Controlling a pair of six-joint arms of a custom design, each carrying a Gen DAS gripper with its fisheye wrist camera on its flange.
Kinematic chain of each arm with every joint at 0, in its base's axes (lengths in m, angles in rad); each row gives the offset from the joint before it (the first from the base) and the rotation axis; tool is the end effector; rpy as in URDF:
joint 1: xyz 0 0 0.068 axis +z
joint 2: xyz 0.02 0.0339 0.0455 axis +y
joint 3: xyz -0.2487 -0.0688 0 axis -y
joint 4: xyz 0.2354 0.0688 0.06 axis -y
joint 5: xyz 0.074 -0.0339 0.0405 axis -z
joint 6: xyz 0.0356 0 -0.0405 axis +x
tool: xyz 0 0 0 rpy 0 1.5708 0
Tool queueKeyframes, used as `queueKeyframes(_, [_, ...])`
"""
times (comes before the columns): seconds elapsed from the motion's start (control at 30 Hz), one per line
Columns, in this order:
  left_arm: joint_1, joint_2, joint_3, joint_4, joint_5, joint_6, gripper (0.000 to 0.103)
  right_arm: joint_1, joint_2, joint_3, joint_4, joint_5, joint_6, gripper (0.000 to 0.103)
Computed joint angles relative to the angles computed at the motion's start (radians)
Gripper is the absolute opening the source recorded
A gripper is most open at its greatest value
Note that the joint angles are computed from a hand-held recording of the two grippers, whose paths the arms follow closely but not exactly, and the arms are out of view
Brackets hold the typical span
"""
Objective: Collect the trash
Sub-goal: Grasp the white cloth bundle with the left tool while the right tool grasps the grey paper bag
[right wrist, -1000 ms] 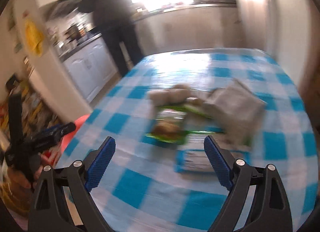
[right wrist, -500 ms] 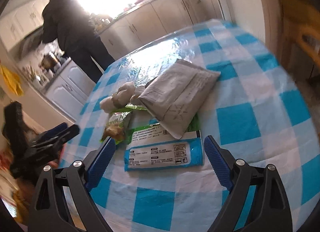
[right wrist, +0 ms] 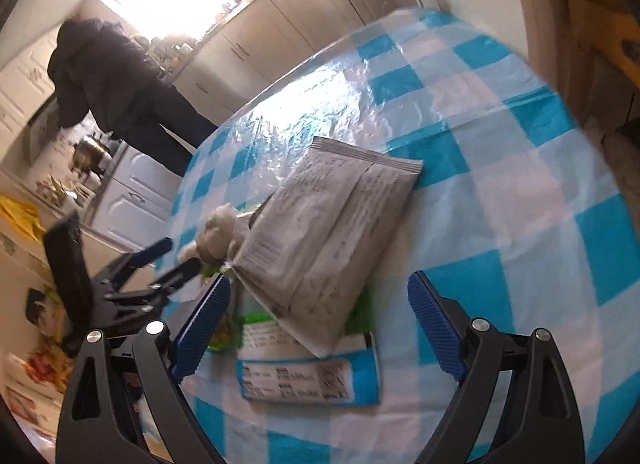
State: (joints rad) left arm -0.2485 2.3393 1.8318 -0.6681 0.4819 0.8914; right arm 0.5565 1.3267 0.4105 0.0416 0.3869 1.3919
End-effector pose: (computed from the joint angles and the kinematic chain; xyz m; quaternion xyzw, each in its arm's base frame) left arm 0.4499 -0.1312 0.1329 0.5532 0.7764 -0.1618 0.2548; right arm 0.1934 0.1045 0.1225 0.4342 0.8166 0.1754 0.3376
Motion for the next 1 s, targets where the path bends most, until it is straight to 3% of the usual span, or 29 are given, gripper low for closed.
queueKeyframes(0.03, [-0.009,0.022,0.028,-0.002,-0.025,-0.015,0.07,-0.025,0.01,-0.003,0.021,-0.028,-0.001,0.089])
queueKeyframes(0.1, [-0.018,0.06,0.084,-0.03,-0.04,-0.029,0.065,-0.061,0.036,0.006,0.033,-0.057,-0.007,0.089])
queueKeyframes(0.3, [-0.02,0.138,0.203,-0.119,-0.005,-0.009,0.065,-0.121,0.159,0.101,0.01,-0.102,-0.058,0.091])
queueKeyframes(0.63, [-0.04,0.198,0.277,-0.191,0.011,-0.016,0.065,-0.151,0.347,0.321,-0.134,-0.024,-0.15,0.094])
queueKeyframes(0.87, [-0.038,0.169,0.202,-0.125,0.029,-0.029,0.064,-0.137,0.396,0.357,-0.15,0.02,-0.249,0.095])
queueKeyframes(0.93, [-0.033,0.17,0.202,-0.132,0.05,-0.028,0.049,-0.131,0.387,0.34,-0.135,0.025,-0.259,0.094])
queueKeyframes(1.0, [-0.031,0.17,0.207,-0.153,0.066,-0.033,0.043,-0.123,0.384,0.333,-0.133,0.032,-0.265,0.093])
